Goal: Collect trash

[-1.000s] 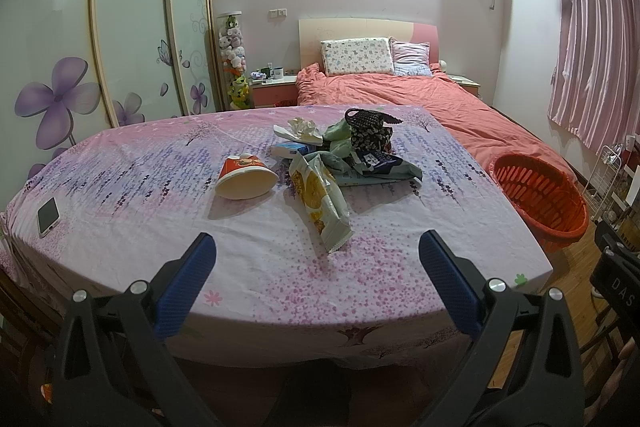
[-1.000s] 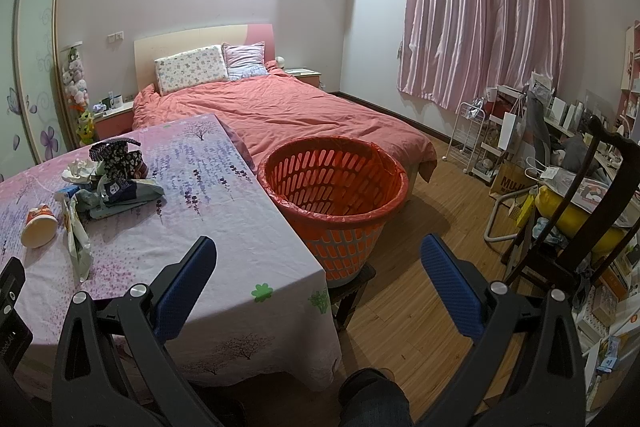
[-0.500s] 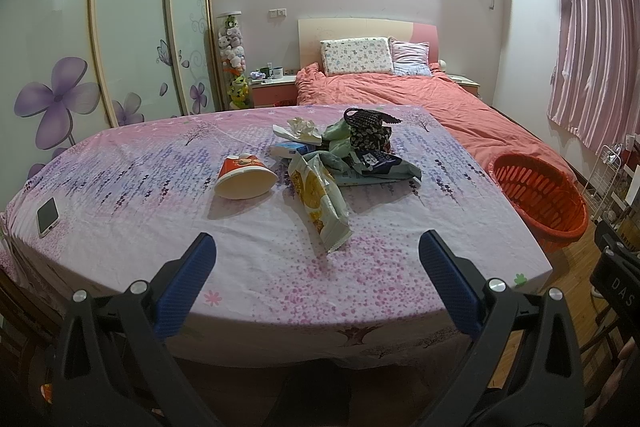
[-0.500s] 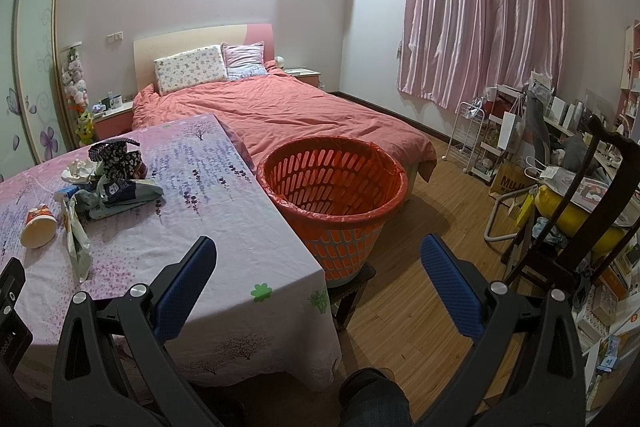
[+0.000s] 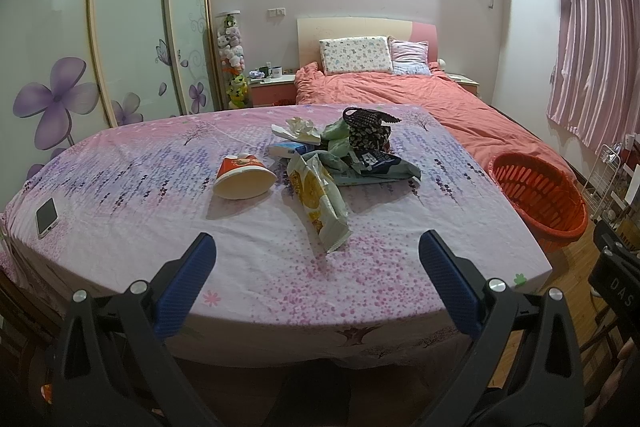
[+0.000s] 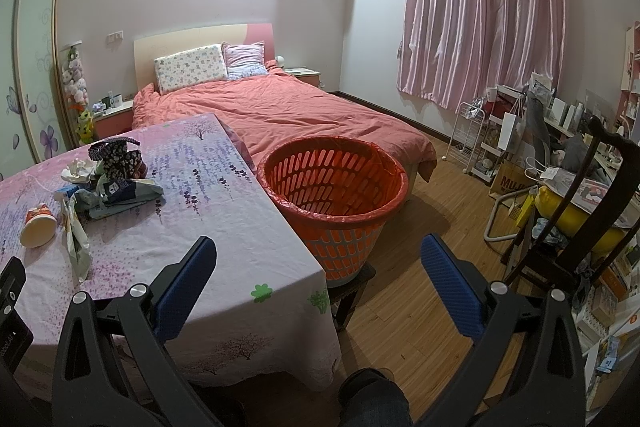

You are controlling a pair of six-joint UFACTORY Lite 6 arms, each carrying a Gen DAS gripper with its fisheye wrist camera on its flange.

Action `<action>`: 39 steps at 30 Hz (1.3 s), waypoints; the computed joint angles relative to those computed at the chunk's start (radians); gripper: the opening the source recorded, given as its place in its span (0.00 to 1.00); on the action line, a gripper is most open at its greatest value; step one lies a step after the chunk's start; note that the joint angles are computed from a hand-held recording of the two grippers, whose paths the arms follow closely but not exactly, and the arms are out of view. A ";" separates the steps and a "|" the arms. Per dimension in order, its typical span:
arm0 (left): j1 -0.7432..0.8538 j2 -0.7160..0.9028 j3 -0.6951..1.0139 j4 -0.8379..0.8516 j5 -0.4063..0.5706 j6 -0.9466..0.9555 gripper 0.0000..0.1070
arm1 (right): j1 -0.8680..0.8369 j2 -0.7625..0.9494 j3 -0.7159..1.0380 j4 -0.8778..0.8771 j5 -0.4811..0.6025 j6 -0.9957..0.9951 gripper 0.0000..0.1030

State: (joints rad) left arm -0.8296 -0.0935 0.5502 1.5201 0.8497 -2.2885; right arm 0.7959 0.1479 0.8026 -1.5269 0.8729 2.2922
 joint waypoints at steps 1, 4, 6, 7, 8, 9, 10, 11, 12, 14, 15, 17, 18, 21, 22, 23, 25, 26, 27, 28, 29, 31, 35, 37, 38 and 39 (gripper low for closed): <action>0.000 0.001 0.000 0.000 0.000 0.000 0.93 | 0.000 0.002 0.002 0.000 0.001 0.000 0.98; 0.004 0.002 0.000 0.000 -0.003 0.003 0.93 | -0.001 0.009 0.007 -0.002 -0.001 0.002 0.98; 0.017 -0.001 0.004 -0.003 -0.013 0.017 0.93 | -0.002 0.017 0.015 0.000 -0.003 0.000 0.98; 0.028 -0.003 0.007 -0.003 -0.021 0.025 0.93 | -0.004 0.024 0.020 0.001 -0.005 -0.003 0.98; 0.034 0.005 0.010 0.003 -0.027 0.018 0.93 | -0.005 0.032 0.027 0.002 -0.007 -0.007 0.98; 0.038 0.002 0.002 0.007 -0.032 0.012 0.93 | -0.007 0.042 0.034 0.001 -0.009 -0.010 0.98; 0.061 0.021 0.011 0.032 -0.048 -0.002 0.93 | -0.016 0.063 0.059 0.000 -0.017 -0.023 0.98; 0.078 0.029 0.013 0.047 -0.062 -0.009 0.93 | -0.020 0.066 0.060 -0.003 -0.023 -0.029 0.98; 0.108 0.034 0.011 0.071 -0.086 -0.018 0.93 | -0.026 0.079 0.070 -0.009 -0.031 -0.033 0.98; 0.175 0.058 0.012 0.139 -0.131 -0.055 0.93 | -0.039 0.109 0.098 -0.025 -0.056 -0.044 0.98; 0.205 0.062 0.009 0.168 -0.145 -0.070 0.93 | -0.048 0.120 0.102 -0.041 -0.071 -0.037 0.98; 0.254 0.066 0.001 0.219 -0.164 -0.099 0.93 | -0.066 0.150 0.120 -0.082 -0.115 -0.012 0.98; 0.300 0.074 -0.003 0.267 -0.180 -0.129 0.93 | -0.082 0.169 0.135 -0.106 -0.151 0.003 0.98; 0.424 0.089 -0.007 0.387 -0.217 -0.195 0.93 | -0.122 0.212 0.169 -0.158 -0.237 0.040 0.98; 0.467 0.100 -0.003 0.429 -0.222 -0.215 0.93 | -0.138 0.225 0.176 -0.198 -0.272 0.068 0.98; 0.502 0.111 0.004 0.461 -0.228 -0.227 0.93 | -0.149 0.241 0.192 -0.219 -0.299 0.080 0.98; 0.600 0.155 0.034 0.563 -0.253 -0.268 0.93 | -0.160 0.271 0.221 -0.236 -0.330 0.084 0.98; 0.630 0.173 0.050 0.594 -0.266 -0.276 0.93 | -0.166 0.283 0.234 -0.250 -0.353 0.088 0.98; 0.674 0.205 0.074 0.649 -0.287 -0.296 0.93 | -0.168 0.295 0.248 -0.253 -0.371 0.083 0.98; 0.714 0.240 0.100 0.708 -0.303 -0.320 0.93 | -0.166 0.306 0.260 -0.257 -0.381 0.079 0.98; 0.752 0.279 0.128 0.780 -0.316 -0.355 0.93 | -0.170 0.310 0.269 -0.261 -0.392 0.073 0.98; 0.797 0.347 0.184 0.840 -0.333 -0.369 0.93 | -0.158 0.328 0.294 -0.283 -0.408 0.078 0.97; 0.861 0.493 0.340 0.841 -0.394 -0.284 0.80 | -0.162 0.376 0.378 -0.368 -0.529 0.110 0.88; 0.892 0.551 0.411 0.859 -0.437 -0.275 0.76 | -0.168 0.418 0.446 -0.410 -0.601 0.144 0.79; 0.906 0.571 0.438 0.868 -0.455 -0.273 0.74 | -0.175 0.441 0.487 -0.455 -0.655 0.183 0.77; 0.920 0.600 0.475 0.863 -0.477 -0.257 0.72 | -0.179 0.466 0.527 -0.542 -0.703 0.264 0.75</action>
State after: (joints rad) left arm 0.0906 0.5066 1.0252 2.3830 0.3723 -2.5454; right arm 0.6165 0.6135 1.3299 -2.0691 0.1703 2.5563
